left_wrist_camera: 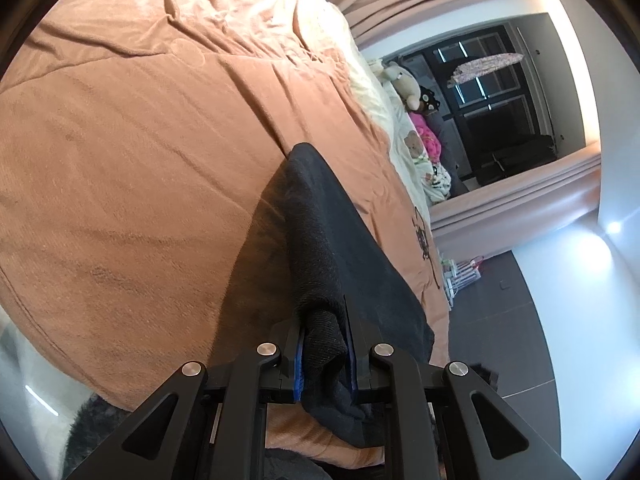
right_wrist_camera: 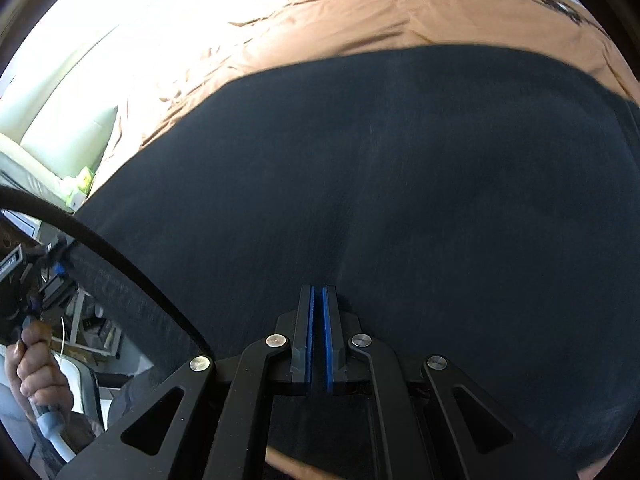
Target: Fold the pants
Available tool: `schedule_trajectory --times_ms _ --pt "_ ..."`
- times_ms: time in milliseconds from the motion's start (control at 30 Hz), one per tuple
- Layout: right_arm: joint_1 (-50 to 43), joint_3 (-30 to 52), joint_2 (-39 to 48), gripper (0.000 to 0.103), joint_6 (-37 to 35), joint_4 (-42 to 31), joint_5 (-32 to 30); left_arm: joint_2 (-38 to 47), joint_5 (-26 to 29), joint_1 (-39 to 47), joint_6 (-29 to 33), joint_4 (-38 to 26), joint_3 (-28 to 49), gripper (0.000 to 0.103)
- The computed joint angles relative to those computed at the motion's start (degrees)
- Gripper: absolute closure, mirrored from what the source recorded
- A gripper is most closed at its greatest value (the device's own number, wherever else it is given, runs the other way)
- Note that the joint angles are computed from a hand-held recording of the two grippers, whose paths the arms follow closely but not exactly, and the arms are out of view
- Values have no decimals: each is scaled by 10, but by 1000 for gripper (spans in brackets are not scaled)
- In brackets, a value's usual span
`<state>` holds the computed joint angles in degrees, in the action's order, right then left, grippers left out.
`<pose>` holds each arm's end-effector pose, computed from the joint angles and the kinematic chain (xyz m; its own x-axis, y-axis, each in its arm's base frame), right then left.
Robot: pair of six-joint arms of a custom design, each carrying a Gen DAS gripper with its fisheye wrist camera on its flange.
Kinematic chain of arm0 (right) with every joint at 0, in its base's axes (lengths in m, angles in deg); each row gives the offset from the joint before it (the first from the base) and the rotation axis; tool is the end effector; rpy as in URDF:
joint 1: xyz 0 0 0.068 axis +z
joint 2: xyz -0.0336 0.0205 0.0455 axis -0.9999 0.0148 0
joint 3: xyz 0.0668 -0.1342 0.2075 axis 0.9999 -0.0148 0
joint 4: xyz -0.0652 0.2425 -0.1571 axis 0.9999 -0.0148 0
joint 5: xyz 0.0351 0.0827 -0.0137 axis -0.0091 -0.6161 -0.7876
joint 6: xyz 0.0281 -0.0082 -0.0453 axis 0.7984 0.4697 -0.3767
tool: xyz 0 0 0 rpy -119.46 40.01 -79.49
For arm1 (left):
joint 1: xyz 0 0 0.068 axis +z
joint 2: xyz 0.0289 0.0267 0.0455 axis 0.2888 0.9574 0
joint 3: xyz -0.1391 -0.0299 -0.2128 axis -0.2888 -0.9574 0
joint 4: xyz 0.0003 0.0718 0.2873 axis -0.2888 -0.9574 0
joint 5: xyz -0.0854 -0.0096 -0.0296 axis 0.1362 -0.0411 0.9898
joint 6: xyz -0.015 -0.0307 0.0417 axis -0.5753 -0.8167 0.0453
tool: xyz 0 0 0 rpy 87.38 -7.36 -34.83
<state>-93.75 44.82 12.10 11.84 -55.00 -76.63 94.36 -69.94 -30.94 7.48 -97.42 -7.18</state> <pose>0.2744 -0.0073 0.2502 -0.8597 0.0301 -0.5100 -0.1670 0.9268 0.3363 0.1342 -0.1488 0.1665 -0.8153 -0.4751 -0.3310 0.0071 0.5635 -0.8261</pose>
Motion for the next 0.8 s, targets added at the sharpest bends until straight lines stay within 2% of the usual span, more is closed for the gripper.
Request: schedule_trajectory --times_ms 200,500,633,800 --pt "2 -37 -34 102 14 5 -8 -8 -2 -2 -6 9 -13 86" --pt "10 -2 -27 102 17 -5 12 -31 -6 -5 -17 13 -32 86" --pt "10 33 12 102 15 4 14 -33 -7 -5 -21 12 -35 86" --pt "30 86 98 102 36 28 48 -31 -2 -1 -26 20 -41 86"
